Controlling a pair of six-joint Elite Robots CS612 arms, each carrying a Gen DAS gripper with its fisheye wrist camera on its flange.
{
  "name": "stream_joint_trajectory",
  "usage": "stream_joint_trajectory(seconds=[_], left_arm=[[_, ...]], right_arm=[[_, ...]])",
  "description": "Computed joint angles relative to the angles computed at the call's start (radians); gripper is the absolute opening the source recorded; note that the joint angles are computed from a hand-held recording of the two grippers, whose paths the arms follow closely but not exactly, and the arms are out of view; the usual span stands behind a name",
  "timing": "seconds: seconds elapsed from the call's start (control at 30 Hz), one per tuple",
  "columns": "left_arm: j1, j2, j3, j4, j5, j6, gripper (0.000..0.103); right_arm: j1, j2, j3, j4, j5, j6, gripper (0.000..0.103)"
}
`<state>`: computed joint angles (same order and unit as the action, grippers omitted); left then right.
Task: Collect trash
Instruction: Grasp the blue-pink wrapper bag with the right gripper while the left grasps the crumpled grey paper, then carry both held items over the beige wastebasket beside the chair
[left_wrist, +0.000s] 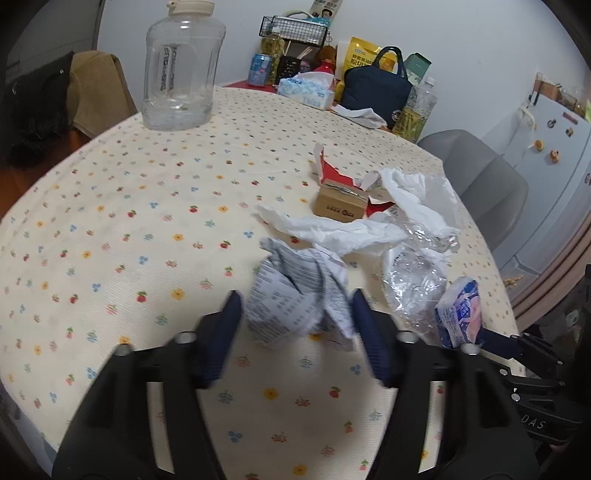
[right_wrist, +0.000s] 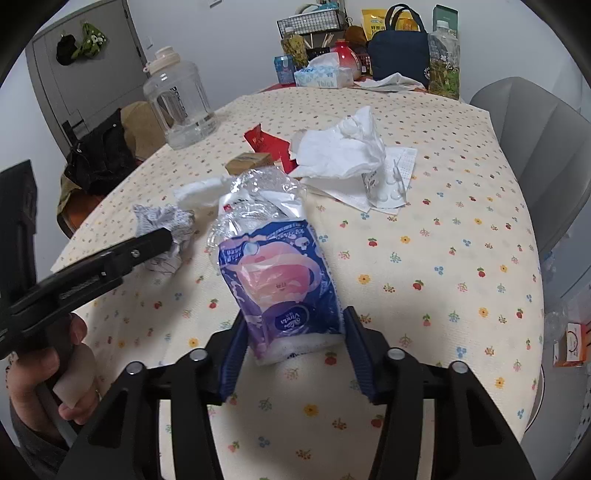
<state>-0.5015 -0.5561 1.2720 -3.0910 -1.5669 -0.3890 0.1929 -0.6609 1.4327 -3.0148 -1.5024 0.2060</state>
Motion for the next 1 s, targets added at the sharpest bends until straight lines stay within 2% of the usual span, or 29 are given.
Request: stream_joint_trajectory(seconds=[0.1, 0.23, 0.5, 0.77, 1.0], left_arm=[[-0.002, -0.007, 0.011, -0.020, 0.011, 0.000, 0.034], [-0.002, -0.024, 0.035, -0.066, 0.021, -0.006, 0.031], [-0.017, -0.057, 0.064, -0.140, 0.039, 0.025, 0.031], [-0.051, -0.060, 0.038, -0.111, 0.039, 0.101, 0.031], [-0.079, -0.049, -0.009, -0.073, 0.000, 0.153, 0.031]], right_arm=[[-0.001, -0.014, 0.020, -0.028, -0.004, 0.003, 0.046], [-0.005, -0.032, 0.047, -0.067, -0.003, 0.013, 0.044], [-0.016, -0.065, 0.097, -0.144, -0.012, 0.026, 0.043], [-0.042, -0.098, 0.165, -0.237, -0.037, 0.074, 0.043], [-0.072, -0.124, 0.223, -0.291, -0.074, 0.124, 0.043]])
